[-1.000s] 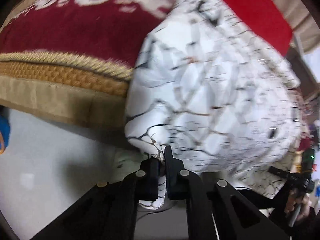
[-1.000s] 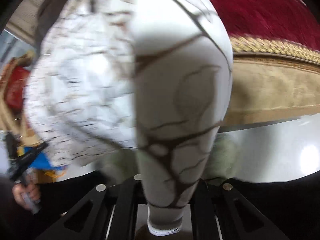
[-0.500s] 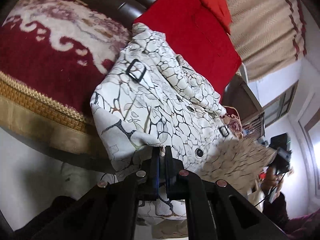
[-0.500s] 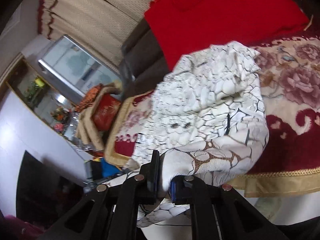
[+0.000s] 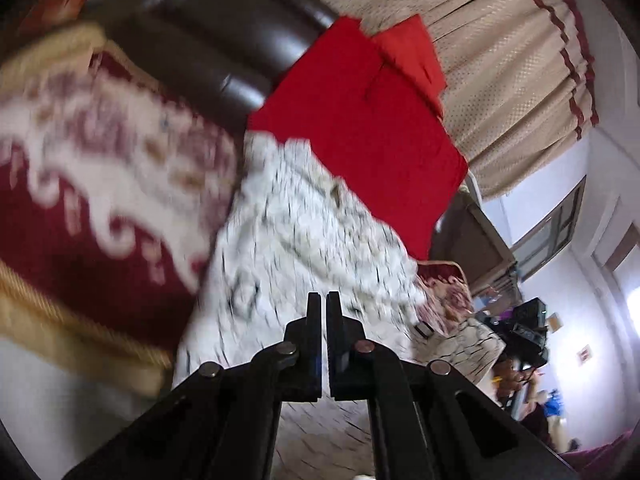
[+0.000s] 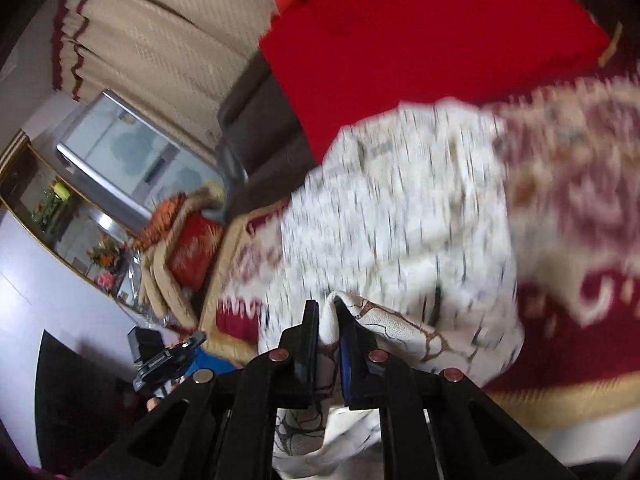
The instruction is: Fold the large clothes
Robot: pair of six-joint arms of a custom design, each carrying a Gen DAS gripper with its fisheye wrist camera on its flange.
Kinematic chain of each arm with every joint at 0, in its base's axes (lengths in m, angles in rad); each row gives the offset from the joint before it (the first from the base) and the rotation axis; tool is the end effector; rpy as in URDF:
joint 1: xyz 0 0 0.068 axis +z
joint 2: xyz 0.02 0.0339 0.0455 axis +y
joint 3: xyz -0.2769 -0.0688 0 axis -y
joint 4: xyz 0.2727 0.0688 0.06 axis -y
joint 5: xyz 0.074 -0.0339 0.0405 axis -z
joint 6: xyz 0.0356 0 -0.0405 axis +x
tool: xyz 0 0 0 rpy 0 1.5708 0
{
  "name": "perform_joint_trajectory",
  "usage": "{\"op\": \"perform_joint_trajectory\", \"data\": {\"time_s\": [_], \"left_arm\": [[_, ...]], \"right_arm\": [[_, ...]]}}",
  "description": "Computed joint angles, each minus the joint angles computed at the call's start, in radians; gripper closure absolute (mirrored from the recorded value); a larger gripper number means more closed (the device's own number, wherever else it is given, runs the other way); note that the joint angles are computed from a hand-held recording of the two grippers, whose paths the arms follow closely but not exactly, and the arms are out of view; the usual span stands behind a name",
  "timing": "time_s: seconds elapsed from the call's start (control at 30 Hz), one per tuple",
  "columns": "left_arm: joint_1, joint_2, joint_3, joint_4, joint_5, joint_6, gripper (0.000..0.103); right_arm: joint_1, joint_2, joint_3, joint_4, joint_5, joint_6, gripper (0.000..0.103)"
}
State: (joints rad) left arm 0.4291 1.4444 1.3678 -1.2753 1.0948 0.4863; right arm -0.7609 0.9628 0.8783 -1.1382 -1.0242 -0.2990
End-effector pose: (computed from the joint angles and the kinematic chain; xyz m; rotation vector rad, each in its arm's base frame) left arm 0.2689 0.0882 0.3390 0.2140 2.2342 -1.1157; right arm 0.1442 -0.0953 0.2906 0.2917 2.1897 0.8708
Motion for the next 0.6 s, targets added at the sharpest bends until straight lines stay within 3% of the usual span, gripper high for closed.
{"op": "perform_joint_trajectory", "data": {"time_s": [0.13,0.23,0.3,0.37,0.43,0.53,0.6], "left_arm": [[-0.029,0.0,0.009,0.102,-0.161,-0.118,0.101],[-0.007,-0.003,-0.114,0.134,-0.283,-0.119,0.097],[0.002,-0.013,-0.214,0.179,-0.378,-0.127,0.077],[0.021,-0.018,-0.306,0.237,-0.457,-0.152,0.064],[0.039,-0.01,-0.377,0.285,-0.476,-0.193,0.059],[0.034,0.004,-0.436,0.338,-0.481,-0.243,0.04],[0.017,0.004,-0.476,0.395,-0.496,-0.279,0.039]], "right_arm": [[0.052,0.025,0.049,0.112,0.009,0.134,0.094],[0.078,0.016,0.041,0.124,0.015,0.137,0.094],[0.099,0.011,0.029,0.148,0.031,0.149,0.094],[0.113,0.02,0.016,0.184,0.044,0.175,0.094],[0.123,0.034,0.002,0.23,0.051,0.206,0.094],[0.138,0.056,-0.014,0.303,0.075,0.257,0.094],[0.143,0.079,-0.022,0.341,0.096,0.279,0.094]]}}
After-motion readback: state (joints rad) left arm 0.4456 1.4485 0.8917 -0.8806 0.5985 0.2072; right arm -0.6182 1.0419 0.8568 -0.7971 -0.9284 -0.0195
